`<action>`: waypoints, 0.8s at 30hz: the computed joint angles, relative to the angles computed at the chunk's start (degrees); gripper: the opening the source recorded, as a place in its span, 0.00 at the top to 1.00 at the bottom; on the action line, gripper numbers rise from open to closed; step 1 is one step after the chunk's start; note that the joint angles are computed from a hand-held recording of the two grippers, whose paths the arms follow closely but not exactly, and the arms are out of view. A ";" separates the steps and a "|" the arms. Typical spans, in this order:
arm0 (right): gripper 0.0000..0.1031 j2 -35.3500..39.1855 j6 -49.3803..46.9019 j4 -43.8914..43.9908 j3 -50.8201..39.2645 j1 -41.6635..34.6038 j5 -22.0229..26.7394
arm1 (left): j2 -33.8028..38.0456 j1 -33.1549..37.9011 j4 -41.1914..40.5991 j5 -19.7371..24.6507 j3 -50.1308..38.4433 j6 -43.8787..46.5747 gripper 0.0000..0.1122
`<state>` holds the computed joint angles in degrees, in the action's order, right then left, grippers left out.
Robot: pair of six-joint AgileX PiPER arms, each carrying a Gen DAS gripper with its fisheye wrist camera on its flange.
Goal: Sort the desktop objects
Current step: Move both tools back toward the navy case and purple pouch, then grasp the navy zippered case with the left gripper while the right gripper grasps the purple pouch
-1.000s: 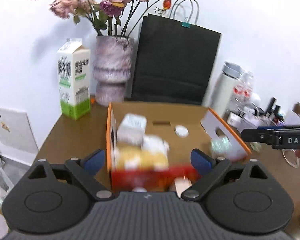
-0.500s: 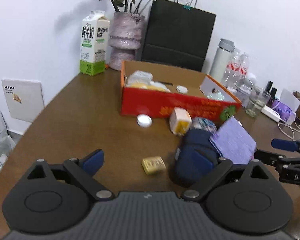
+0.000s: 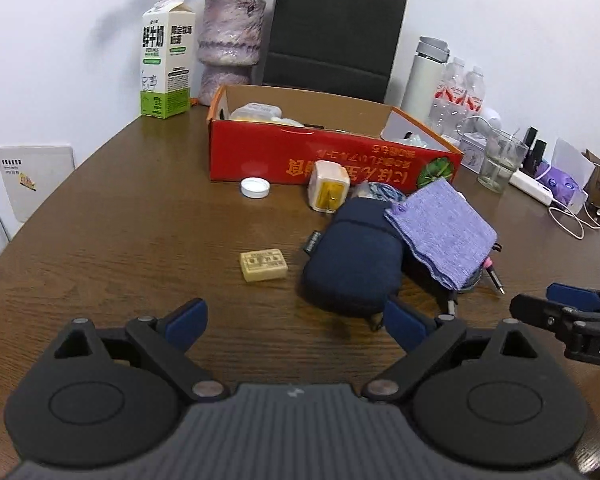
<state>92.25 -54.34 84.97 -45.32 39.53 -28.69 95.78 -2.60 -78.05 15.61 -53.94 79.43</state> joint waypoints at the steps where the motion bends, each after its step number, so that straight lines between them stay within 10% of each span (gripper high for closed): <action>1: 0.26 -0.38 2.59 -2.25 0.80 0.07 0.31 | -0.22 -0.06 -3.34 0.29 0.59 3.51 0.13; 6: 0.26 0.40 -2.71 2.46 -1.06 0.42 -0.21 | 2.12 1.70 -13.47 6.81 -0.53 14.48 0.13; 18: 0.28 10.54 9.10 -5.65 -12.56 -13.02 9.08 | 18.03 -4.26 14.01 8.94 -24.11 -11.25 0.15; 22: 0.46 14.61 17.36 -11.09 -16.77 -17.83 13.93 | 22.61 -3.48 22.60 14.68 -30.95 -21.28 0.22; 24: 0.78 15.89 15.23 -8.84 -18.30 -18.29 14.39 | 22.92 -2.58 21.50 17.43 -31.84 -21.28 0.35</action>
